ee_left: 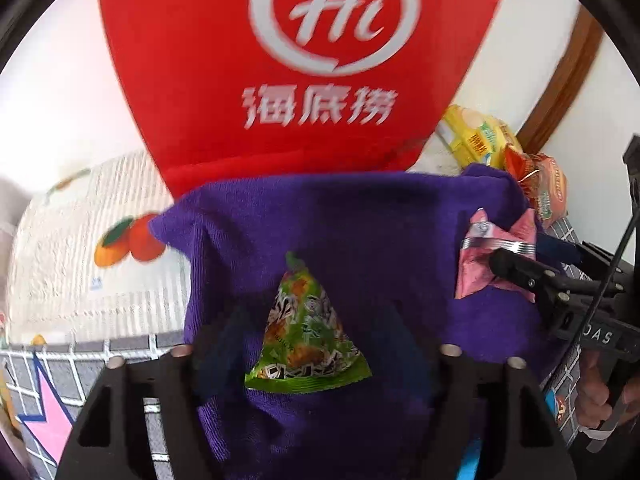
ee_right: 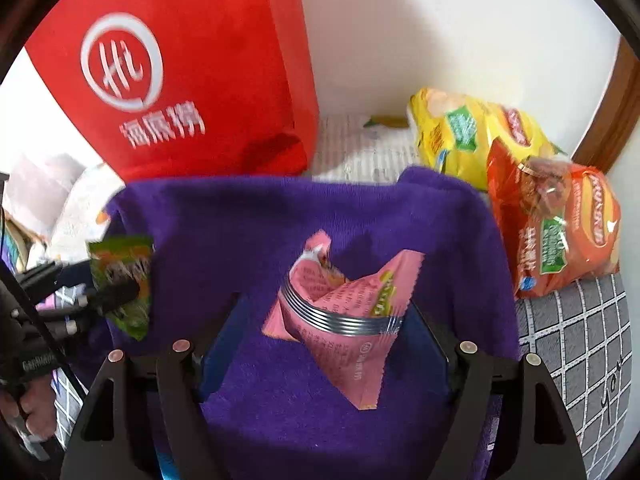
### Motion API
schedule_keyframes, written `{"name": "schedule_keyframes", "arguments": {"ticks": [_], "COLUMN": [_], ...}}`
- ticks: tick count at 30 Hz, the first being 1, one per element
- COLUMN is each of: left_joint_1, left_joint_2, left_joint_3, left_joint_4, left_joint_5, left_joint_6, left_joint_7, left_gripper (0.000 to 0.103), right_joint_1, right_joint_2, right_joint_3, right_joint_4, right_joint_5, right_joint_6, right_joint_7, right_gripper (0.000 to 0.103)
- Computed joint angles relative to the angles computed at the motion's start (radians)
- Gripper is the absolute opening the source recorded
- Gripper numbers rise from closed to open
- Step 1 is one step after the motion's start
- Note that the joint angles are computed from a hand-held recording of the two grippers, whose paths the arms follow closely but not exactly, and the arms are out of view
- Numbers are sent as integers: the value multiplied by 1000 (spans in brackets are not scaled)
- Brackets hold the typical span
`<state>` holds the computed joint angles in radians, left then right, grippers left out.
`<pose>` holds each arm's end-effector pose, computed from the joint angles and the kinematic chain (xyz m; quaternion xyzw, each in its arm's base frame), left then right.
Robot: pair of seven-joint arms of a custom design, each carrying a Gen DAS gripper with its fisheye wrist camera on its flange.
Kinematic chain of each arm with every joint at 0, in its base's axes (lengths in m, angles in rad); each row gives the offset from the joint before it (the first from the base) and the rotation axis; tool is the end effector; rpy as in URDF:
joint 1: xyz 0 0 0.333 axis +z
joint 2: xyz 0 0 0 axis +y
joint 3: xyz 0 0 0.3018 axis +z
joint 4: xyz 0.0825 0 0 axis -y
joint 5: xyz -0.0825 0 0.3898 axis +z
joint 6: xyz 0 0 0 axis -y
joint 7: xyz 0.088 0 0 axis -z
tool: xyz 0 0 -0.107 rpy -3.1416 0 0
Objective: Organize snacks
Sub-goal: 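Lower both snacks onto the purple towel and open both tools, then move the right tool to the red candy packet and grasp it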
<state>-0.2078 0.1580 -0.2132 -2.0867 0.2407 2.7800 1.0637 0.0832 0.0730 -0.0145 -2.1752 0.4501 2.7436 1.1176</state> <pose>0.5578 -0.2574 0.3936 -0.6443 0.7150 -0.2347 0.1363 0.5853 0.0231 0.3926 -0.7289 0.6274 -0.1235 0.2446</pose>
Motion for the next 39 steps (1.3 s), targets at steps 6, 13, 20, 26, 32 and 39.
{"name": "schedule_keyframes", "arguments": {"ticks": [6, 13, 20, 26, 32, 39], "left_joint_1": [-8, 3, 9, 10, -17, -74], "left_joint_2": [-37, -96, -146, -253, -359, -534], "left_joint_3": [10, 18, 14, 14, 24, 22], "left_joint_4": [-21, -66, -98, -167, -240, -389], "left_joint_5": [45, 85, 131, 140, 80, -22], "left_joint_6": [15, 47, 69, 145, 148, 88], "left_joint_7": [-46, -103, -137, -139, -102, -42], "left_gripper": [73, 73, 73, 72, 72, 72], "right_joint_1": [9, 32, 72, -10, -75, -124], "right_joint_2": [-66, -155, -247, -401, -608, -844], "right_joint_3": [7, 7, -18, 43, 45, 49], "right_joint_4": [-47, -114, -174, -299, -413, -558], "right_joint_5": [81, 3, 40, -110, -253, -280], "right_joint_6": [69, 150, 164, 179, 50, -47], "right_joint_7": [-48, -1, -64, 95, 231, 302], "right_gripper": [88, 92, 92, 92, 92, 92]}}
